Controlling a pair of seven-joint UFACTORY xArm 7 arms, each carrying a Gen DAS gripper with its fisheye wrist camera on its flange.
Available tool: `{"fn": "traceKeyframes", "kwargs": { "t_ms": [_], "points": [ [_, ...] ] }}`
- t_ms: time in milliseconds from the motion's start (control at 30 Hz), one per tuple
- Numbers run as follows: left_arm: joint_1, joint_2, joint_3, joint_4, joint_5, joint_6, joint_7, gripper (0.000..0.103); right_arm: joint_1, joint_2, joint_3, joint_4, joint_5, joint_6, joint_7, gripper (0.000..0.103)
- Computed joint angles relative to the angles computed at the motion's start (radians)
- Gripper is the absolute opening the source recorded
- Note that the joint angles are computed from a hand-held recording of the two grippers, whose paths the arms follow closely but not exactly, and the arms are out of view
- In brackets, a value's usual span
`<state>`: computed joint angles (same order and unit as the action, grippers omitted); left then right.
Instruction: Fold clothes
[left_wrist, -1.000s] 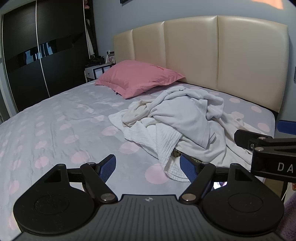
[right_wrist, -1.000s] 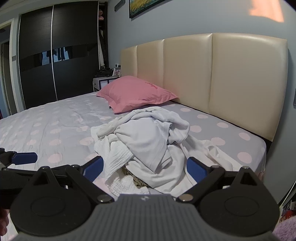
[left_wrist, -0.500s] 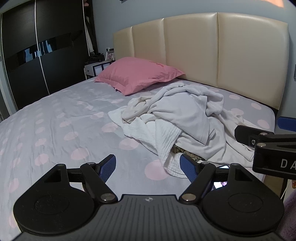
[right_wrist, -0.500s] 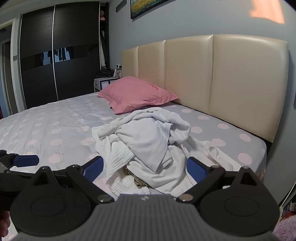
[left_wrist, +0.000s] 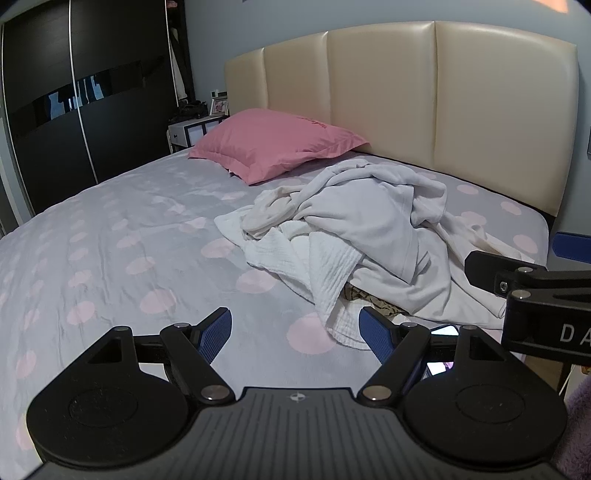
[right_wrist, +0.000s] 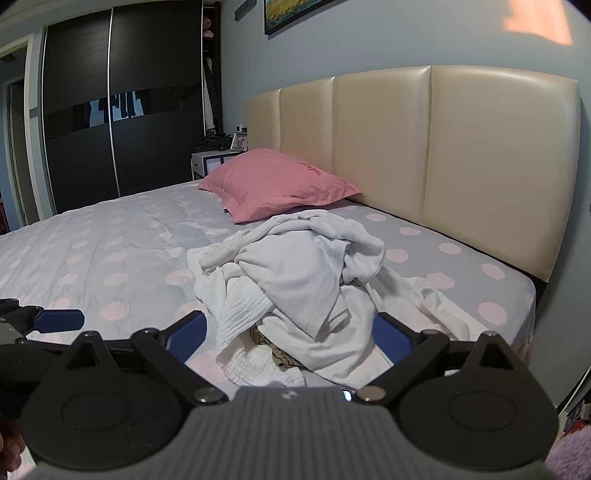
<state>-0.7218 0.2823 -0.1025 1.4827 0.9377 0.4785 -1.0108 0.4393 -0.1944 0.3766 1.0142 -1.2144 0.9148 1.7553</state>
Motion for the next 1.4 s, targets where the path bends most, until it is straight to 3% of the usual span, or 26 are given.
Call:
{"fn": "traceKeyframes", "kwargs": {
  "t_ms": [1400],
  "points": [
    [0.009, -0.006, -0.011, -0.012, -0.023, 0.024, 0.022, 0.075, -0.008, -0.004, 0.001, -0.006, 0.009, -0.030, -0.018, 0.098]
  ]
}}
